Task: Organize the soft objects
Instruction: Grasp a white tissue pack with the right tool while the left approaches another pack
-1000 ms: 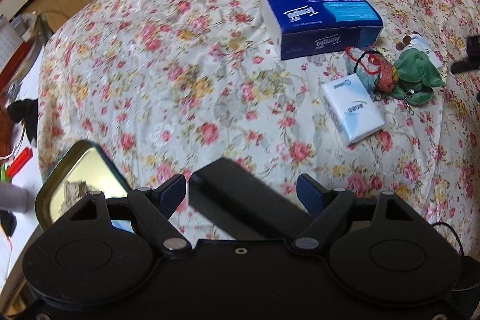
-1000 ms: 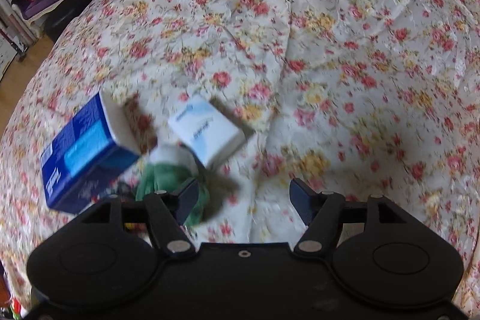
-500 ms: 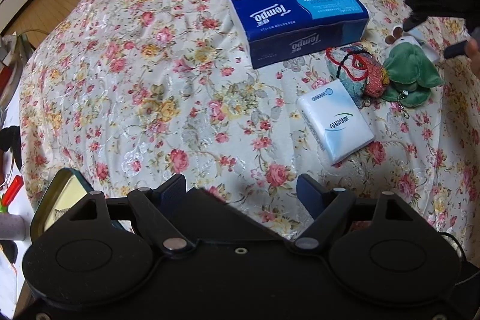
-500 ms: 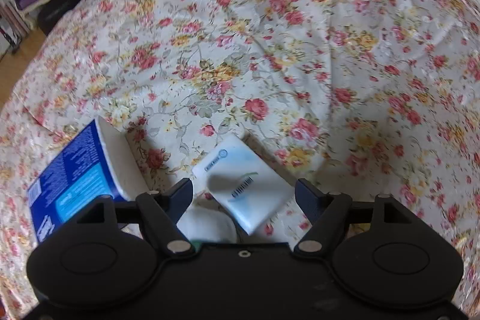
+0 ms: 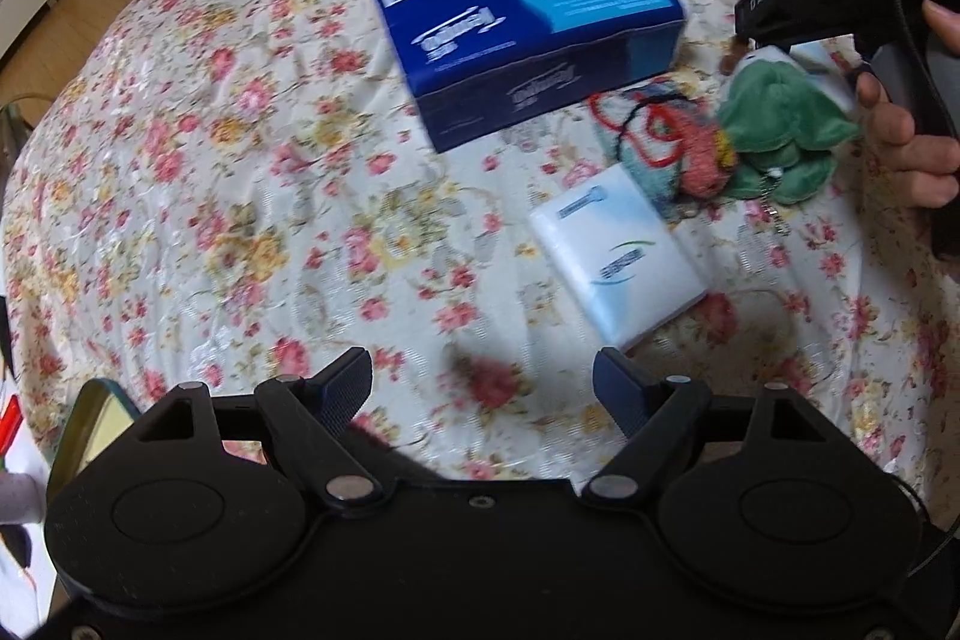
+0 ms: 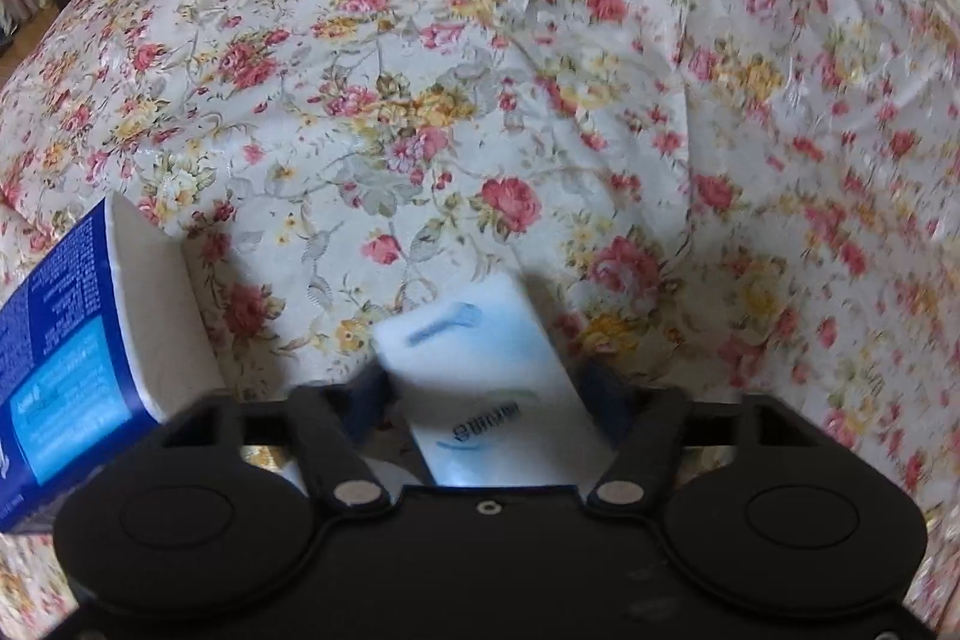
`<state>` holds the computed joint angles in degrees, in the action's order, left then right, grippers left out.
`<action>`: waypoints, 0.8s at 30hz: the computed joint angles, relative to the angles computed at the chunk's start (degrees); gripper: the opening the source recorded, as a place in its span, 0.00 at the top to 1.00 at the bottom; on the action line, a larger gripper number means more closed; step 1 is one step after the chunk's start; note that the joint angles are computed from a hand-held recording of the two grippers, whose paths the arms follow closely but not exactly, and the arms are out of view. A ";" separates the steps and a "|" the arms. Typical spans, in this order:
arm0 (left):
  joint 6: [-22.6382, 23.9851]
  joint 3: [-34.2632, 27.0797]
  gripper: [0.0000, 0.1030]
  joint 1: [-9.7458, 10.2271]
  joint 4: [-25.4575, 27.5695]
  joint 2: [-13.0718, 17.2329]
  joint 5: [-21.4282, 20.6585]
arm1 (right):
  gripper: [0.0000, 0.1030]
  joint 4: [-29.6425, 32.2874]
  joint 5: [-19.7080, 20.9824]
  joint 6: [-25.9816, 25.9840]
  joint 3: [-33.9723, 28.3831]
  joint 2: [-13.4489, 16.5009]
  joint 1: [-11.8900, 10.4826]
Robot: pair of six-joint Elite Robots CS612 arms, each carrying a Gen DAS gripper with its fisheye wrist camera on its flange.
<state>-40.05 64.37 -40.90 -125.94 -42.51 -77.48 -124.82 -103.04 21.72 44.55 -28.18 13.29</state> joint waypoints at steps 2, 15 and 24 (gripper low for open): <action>0.24 -0.54 0.13 0.01 -1.00 0.46 -0.59 | 0.48 -0.25 0.12 -1.17 0.15 -0.20 0.01; -0.19 -8.54 0.07 -0.02 2.44 5.65 -1.02 | 0.49 -6.26 0.10 -2.01 4.23 -3.47 -0.23; -1.49 -11.80 0.14 0.37 5.03 8.20 -3.64 | 0.49 -7.61 1.74 -4.91 8.06 -5.99 0.43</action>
